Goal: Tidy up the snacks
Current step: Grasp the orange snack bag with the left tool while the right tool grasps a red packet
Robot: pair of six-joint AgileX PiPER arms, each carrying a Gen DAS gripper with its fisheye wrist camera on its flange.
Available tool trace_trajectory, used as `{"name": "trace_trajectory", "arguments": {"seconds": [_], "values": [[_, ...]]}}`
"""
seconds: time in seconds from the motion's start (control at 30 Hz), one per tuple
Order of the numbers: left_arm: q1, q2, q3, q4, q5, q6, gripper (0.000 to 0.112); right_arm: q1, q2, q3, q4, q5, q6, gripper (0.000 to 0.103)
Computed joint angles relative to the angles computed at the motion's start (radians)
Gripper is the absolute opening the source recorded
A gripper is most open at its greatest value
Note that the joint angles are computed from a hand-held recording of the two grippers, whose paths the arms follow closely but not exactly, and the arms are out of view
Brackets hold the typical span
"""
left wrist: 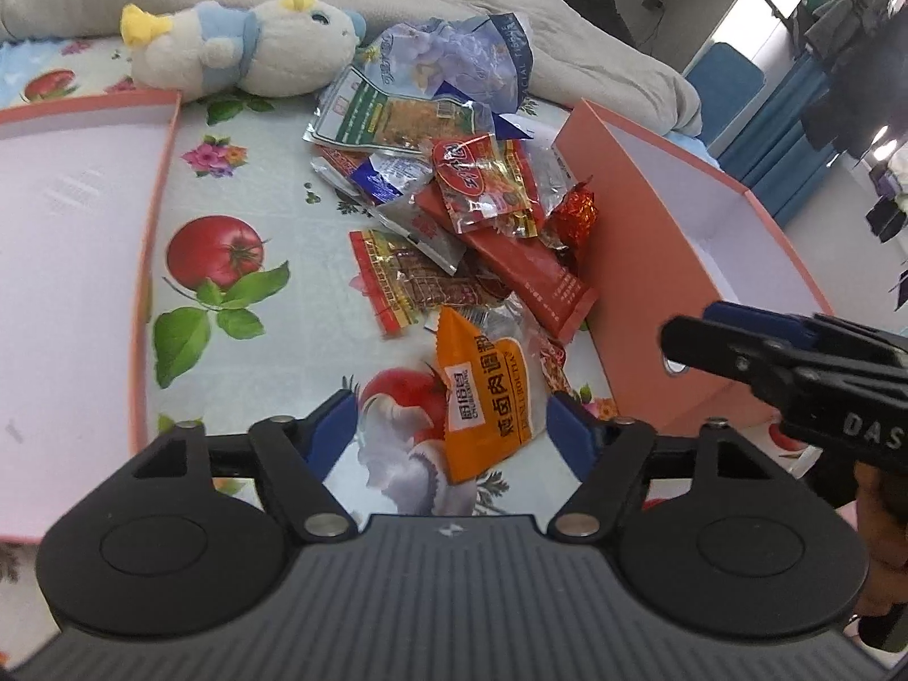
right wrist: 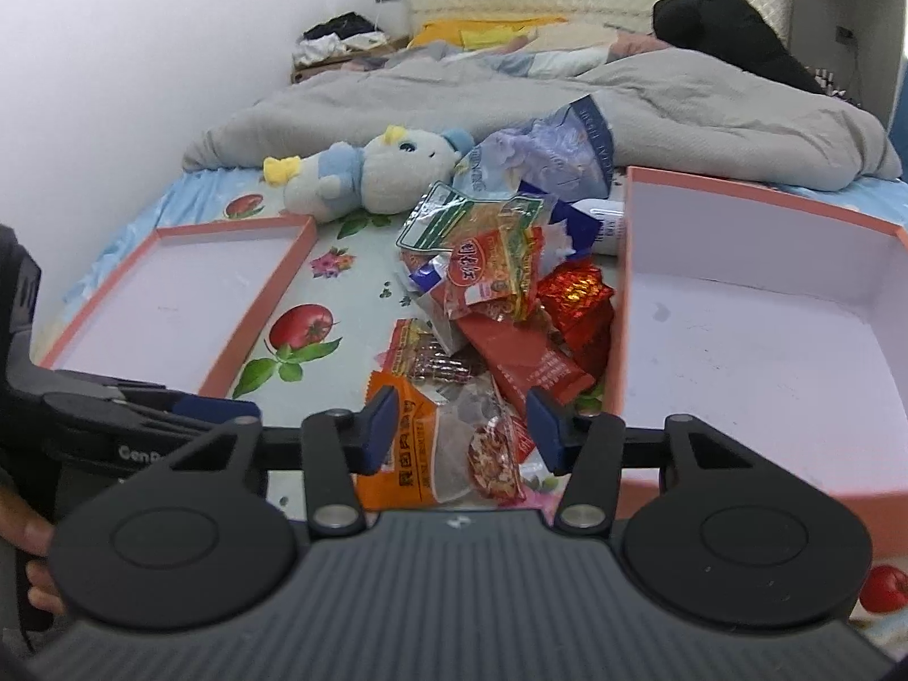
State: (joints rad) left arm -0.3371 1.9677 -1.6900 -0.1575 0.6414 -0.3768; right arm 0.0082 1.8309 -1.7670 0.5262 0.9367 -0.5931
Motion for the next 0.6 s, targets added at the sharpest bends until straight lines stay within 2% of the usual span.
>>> {"name": "trace_trajectory", "arguments": {"seconds": [0.1,0.27,0.6], "values": [[0.027,0.039,-0.022,-0.098,-0.005,0.081,0.067,0.035,0.055,-0.066,-0.059,-0.006,0.047,0.052],[0.060,0.119,-0.095,-0.209,0.029,0.173,0.055,0.085,0.154,-0.191,-0.154,-0.004,0.136,0.052],[0.115,0.195,-0.126,-0.396,0.029,0.318,0.046,0.171,0.366,-0.484,-0.292,0.017,0.217,0.050]]}}
